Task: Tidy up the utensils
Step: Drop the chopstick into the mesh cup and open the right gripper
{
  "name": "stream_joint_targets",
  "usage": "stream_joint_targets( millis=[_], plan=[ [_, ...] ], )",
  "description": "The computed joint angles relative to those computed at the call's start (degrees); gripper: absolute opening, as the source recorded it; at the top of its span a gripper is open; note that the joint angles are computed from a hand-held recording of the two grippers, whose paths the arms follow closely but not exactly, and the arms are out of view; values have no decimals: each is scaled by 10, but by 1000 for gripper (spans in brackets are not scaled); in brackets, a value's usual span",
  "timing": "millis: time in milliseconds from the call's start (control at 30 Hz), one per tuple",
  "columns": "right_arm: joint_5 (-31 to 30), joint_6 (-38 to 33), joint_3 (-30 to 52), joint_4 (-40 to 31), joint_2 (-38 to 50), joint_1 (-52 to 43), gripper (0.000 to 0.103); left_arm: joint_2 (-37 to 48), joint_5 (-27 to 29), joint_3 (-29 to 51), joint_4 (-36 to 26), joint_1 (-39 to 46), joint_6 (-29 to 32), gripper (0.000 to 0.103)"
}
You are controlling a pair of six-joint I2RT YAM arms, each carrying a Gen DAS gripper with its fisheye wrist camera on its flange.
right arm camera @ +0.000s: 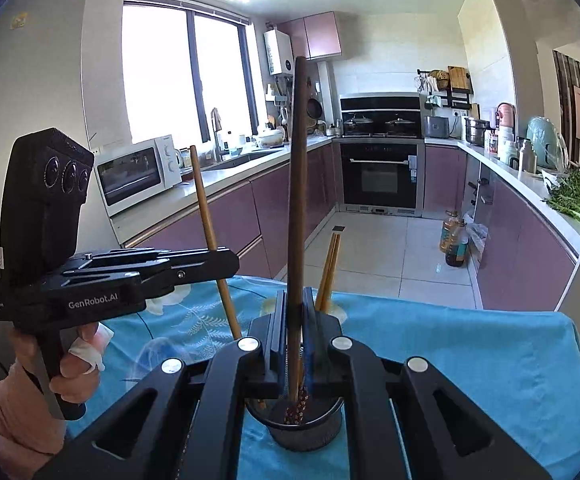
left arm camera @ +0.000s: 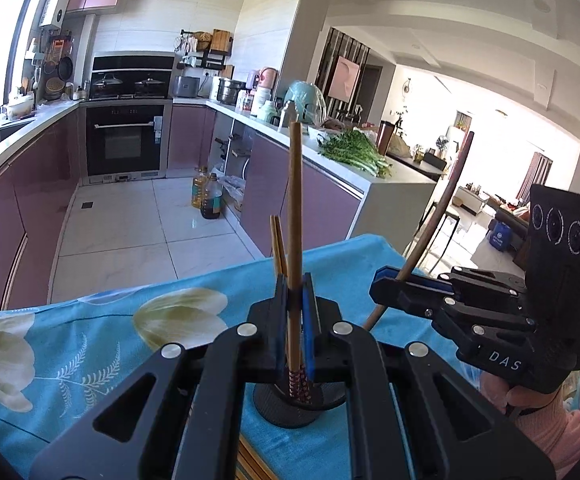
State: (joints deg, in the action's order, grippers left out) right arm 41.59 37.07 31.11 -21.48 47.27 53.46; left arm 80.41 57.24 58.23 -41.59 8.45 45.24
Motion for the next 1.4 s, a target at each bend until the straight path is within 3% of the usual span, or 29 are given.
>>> stream_joint_targets(
  millis=[133, 333, 567, 833, 1000, 1100, 1267, 1400],
  plan=[
    [-52, 6, -7, -1, 12, -28, 6, 30, -17, 7, -36, -2, 50, 7],
    [-131, 4, -13, -1, 33, -79, 6, 47, -60, 0, -29, -23, 65, 7],
    [-188, 1, -7, 22, 70, -122, 6, 75, -89, 16, -12, -49, 29, 7],
    [-213, 3, -9, 65, 98, -155, 8, 80, -121, 6, 38, -73, -24, 11],
    [-212, 18, -27, 89, 85, -161, 17, 55, -115, -22, 66, -55, -31, 16],
    [-190, 25, -33, 88, 74, -142, 17, 44, -94, -33, 70, -25, -23, 21],
    [-102, 46, -33, 57, 36, -58, 24, 12, -43, -55, 62, 45, 20, 33],
    [-39, 54, -29, 42, 17, 34, 30, 9, 2, -58, 21, 118, 89, 42]
  ],
)
